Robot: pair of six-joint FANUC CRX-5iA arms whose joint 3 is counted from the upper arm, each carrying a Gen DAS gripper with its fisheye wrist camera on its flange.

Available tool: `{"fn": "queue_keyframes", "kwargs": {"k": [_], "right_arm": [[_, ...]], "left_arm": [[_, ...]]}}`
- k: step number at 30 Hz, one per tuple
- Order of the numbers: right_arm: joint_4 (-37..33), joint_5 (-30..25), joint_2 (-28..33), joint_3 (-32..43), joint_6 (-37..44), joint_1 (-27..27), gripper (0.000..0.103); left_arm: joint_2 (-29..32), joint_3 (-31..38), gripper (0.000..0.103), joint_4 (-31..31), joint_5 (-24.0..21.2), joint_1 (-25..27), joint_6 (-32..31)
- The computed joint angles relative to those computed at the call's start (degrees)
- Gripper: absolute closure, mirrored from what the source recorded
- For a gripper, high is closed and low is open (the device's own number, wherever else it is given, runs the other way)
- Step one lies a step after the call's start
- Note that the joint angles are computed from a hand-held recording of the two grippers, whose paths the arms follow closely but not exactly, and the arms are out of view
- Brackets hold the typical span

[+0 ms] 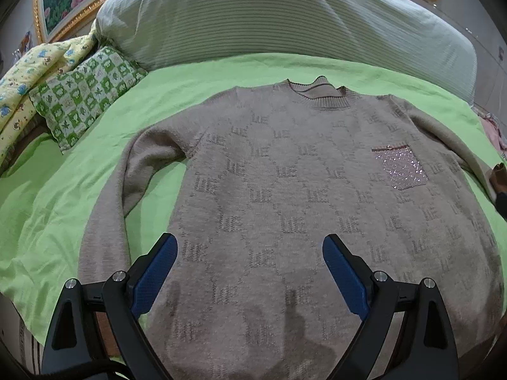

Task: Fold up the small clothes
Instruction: 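Grasp the brown cuff of a sweater sleeve with the right gripper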

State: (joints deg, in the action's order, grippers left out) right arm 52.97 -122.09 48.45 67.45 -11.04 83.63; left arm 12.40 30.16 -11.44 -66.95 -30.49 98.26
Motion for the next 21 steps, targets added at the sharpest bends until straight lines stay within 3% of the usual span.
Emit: {"fn": "queue_keyframes", "kwargs": {"k": [8,14,16,18,19,20,21], "right_arm": [[-6.8,-11.7,-12.2,-18.1,-15.7,4.7,0.000],[-24.4,-22.8,-22.4,-30.4,-34.8,7.4,0.000],[-29.1,-23.3,-25.0,-33.1,-38.4,7.4,0.002],[-33.9,-22.0,-28.1,-36.5,-40.7,6.9,0.011],[-37.1,-21.6,-29.2,-37.5,-41.9,6.3,0.025],[-39.2,-20.6,-30.4,-38.7,-43.0,6.3,0.049],[-38.5,-18.2,-31.9,-40.7,-44.4,7.3,0.060]], "left_arm": [[1.9,2.3,0.009,1.1,-0.7,0.2,-0.1],[3.9,4.6,0.009,1.3,-2.7,-0.2,-0.4],[4.7,5.5,0.009,1.2,-3.4,-0.5,-0.5],[5.5,6.4,0.009,0.9,-3.7,-0.8,-0.5],[5.8,6.7,0.009,0.9,-3.8,-0.9,-0.6],[5.9,6.6,0.009,0.9,-3.7,-1.0,-0.6],[6.0,6.7,0.009,0.9,-3.5,-1.0,-0.6]]}}
